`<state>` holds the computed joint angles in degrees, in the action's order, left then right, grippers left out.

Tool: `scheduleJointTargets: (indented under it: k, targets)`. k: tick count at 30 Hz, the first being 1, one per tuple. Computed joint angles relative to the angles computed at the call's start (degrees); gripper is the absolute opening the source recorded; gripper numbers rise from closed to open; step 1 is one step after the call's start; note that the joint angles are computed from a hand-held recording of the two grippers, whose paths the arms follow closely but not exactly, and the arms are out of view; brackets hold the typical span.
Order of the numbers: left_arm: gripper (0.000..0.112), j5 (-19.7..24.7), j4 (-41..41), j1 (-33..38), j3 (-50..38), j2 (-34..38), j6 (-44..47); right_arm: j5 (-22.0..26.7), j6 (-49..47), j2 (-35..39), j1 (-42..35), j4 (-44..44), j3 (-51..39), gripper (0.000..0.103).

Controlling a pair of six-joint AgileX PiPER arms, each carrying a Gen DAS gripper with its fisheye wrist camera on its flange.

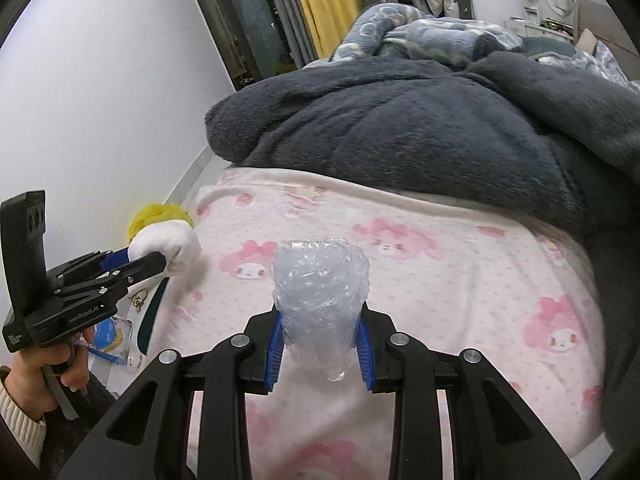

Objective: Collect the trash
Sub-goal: 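Carry the sock with the left tool over the bin while the right tool carries the bubble wrap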

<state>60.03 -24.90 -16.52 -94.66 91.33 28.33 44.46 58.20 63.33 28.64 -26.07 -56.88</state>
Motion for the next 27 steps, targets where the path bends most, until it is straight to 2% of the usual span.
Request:
scheduleJointTargets:
  k: [6, 13, 27]
  targets:
    - [0.044, -0.2, 1.3, 4.1, 0.7, 0.1, 0.5, 0.6, 4.1, 6.8, 4.7, -4.4, -5.2, 0.031]
    - [0.044, 0.0, 0.0, 10.1, 1.3, 1.0, 2.5, -0.3, 4.5, 14.1, 7.7, -5.2, -12.6, 0.031]
    - [0.044, 3.1, 0.9, 20.7, -0.7, 8.6, 3.5, 0.7, -3.2, 30.9, 11.9, -0.3, -31.8, 0.031]
